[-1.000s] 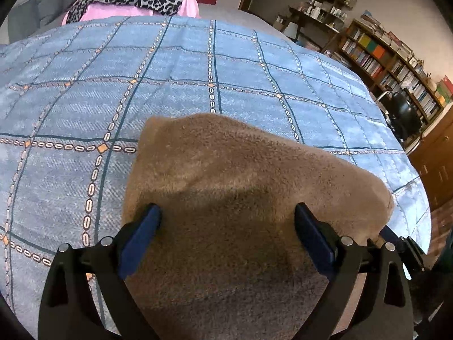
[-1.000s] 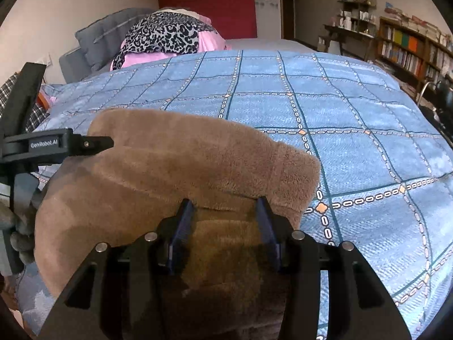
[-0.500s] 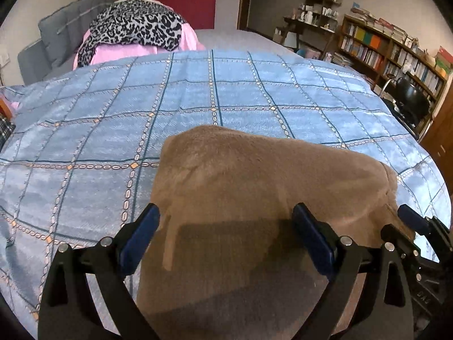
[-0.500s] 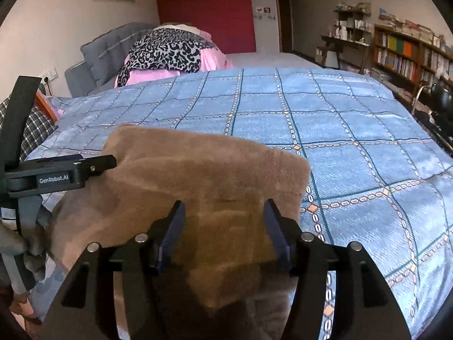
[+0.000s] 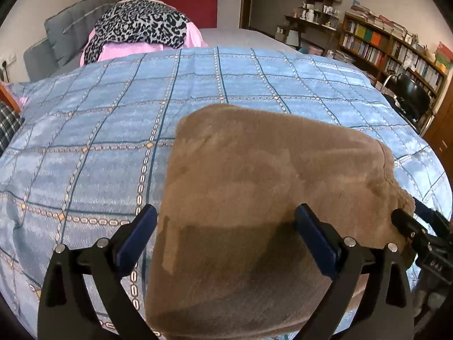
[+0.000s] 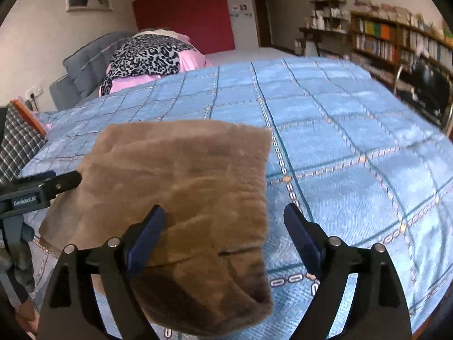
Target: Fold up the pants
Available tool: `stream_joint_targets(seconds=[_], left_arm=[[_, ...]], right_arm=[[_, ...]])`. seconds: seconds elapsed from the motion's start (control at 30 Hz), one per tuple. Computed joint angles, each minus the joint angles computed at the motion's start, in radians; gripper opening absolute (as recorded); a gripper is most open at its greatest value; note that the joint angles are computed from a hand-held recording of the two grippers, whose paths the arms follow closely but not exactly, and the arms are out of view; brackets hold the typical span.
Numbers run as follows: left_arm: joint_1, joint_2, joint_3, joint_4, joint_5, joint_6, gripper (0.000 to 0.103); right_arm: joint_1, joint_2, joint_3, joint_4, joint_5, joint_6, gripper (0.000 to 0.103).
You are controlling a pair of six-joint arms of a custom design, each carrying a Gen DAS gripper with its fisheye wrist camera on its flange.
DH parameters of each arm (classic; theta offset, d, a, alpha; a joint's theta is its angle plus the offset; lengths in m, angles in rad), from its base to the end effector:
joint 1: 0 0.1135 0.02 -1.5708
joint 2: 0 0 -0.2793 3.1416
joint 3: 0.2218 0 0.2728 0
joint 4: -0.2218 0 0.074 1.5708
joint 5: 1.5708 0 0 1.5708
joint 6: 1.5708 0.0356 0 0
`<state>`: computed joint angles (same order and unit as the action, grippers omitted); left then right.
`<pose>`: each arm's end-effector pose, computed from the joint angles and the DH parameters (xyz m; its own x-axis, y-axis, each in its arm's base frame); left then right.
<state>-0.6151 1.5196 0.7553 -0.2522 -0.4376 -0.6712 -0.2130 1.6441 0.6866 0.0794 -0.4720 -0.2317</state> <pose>0.2498 -0.1581 0.1613 -0.7556 -0.1559 -0.6363 -0.1652 0.9852 -0.0452 0.3066 -0.0498 0.1276 -0.7101 -0.0557 -0.7019 -0.2657 0.9444 0.1939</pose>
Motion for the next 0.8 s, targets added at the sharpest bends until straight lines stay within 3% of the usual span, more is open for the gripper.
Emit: stream_joint_targets(seconds=[0.4, 0.53, 0.63, 0.8], left_arm=[[0.025, -0.008, -0.057, 0.064, 0.060, 0.033, 0.100], [0.107, -0.024, -0.101, 0.137, 0.222, 0.039, 0.100], [0.201, -0.024, -0.140, 0.212, 0.400, 0.044, 0.100], [0.286, 0.012, -0.160, 0.284, 0.564, 0.084, 0.100]], right_arm=[[-0.024, 0.092, 0.070, -0.065, -0.064, -0.003, 0.091], [-0.034, 0.125, 0.103, -0.097, -0.092, -0.005, 0.092], [-0.039, 0.150, 0.130, -0.126, -0.114, -0.004, 0.093], [-0.050, 0.204, 0.187, -0.192, -0.162, 0.000, 0.093]])
